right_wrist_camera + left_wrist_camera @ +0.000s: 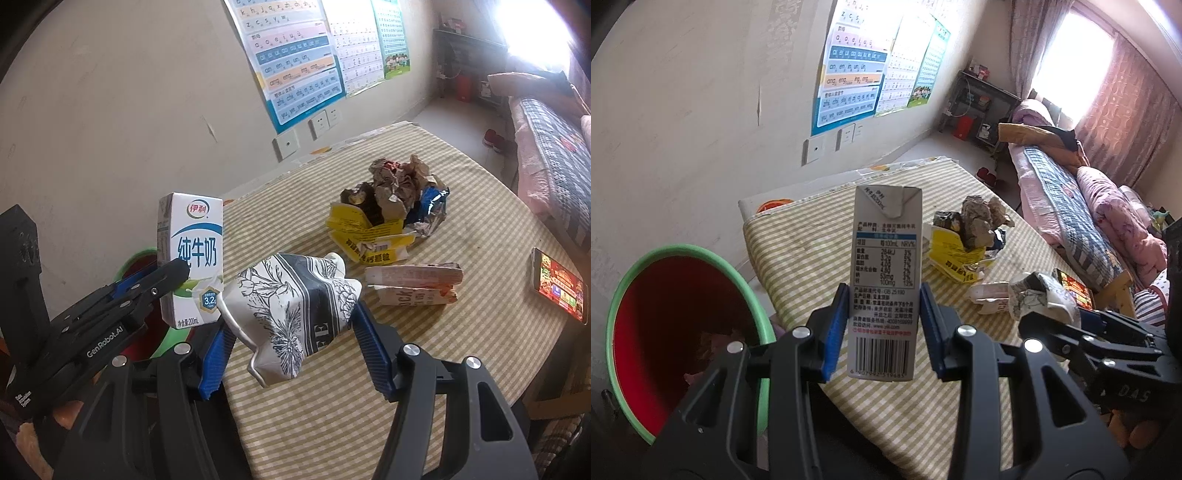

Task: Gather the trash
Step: 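Lift the milk carton and patterned bag and carry both toward the green bin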

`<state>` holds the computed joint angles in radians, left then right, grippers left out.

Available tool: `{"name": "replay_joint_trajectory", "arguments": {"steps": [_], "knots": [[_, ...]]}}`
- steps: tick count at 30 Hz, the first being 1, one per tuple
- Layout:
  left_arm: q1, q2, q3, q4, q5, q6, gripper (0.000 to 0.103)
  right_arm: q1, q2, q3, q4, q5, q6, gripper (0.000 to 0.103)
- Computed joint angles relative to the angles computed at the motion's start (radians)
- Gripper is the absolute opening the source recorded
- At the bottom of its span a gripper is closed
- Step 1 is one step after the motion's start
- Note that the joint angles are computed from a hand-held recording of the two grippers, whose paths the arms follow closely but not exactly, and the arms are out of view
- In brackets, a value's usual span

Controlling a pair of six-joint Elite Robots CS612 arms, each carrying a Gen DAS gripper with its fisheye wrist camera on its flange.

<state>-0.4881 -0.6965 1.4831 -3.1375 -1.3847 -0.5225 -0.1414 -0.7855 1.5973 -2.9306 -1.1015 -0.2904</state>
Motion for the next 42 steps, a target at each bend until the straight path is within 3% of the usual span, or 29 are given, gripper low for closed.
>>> {"name": "replay_joint_trajectory", "arguments": {"steps": [42], "knots": [[0.026,-0.021,0.07,0.018,0.052,-0.079,0.036,0.055,0.019,-0.025,0.107,0.002,-0.113,0.061]]}}
